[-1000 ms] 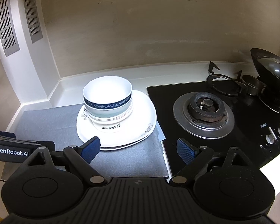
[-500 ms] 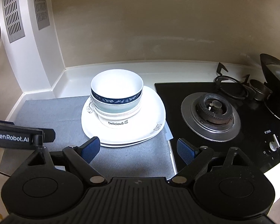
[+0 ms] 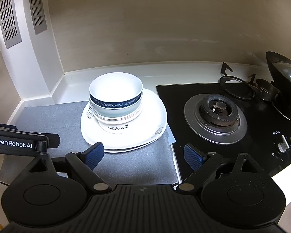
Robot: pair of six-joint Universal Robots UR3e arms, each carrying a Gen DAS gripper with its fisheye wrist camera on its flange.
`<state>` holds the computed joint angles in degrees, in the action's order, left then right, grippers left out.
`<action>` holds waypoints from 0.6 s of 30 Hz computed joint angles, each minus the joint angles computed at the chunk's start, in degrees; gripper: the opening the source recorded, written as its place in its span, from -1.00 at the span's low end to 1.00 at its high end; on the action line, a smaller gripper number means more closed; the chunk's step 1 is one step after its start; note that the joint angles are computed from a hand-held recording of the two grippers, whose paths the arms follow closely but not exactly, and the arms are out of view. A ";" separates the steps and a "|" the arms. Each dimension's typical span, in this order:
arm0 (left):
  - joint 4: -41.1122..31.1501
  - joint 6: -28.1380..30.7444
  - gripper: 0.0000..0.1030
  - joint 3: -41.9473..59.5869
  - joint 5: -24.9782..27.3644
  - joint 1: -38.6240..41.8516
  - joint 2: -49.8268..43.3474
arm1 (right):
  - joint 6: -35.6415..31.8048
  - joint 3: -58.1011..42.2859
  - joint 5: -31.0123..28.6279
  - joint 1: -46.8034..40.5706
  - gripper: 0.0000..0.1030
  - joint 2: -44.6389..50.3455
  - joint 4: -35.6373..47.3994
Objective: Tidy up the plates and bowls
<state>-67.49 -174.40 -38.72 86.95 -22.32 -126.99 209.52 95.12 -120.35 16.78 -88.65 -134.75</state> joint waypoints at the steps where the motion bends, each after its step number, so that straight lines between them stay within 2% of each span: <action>1: -0.03 -0.07 0.99 0.03 0.05 -0.04 0.02 | -0.01 0.07 0.05 0.02 0.76 -0.07 -0.03; 14: -0.47 0.46 0.99 1.46 1.85 -1.61 -0.33 | 0.05 1.70 0.53 -0.25 0.76 -1.78 -0.72; 18: -1.38 -0.04 0.99 3.38 3.77 -2.74 -1.27 | -0.69 3.52 1.64 -0.91 0.76 -2.94 -2.36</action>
<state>-68.87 -174.44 -35.34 90.72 -25.05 -128.26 208.83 98.64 -118.72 15.87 -91.59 -137.11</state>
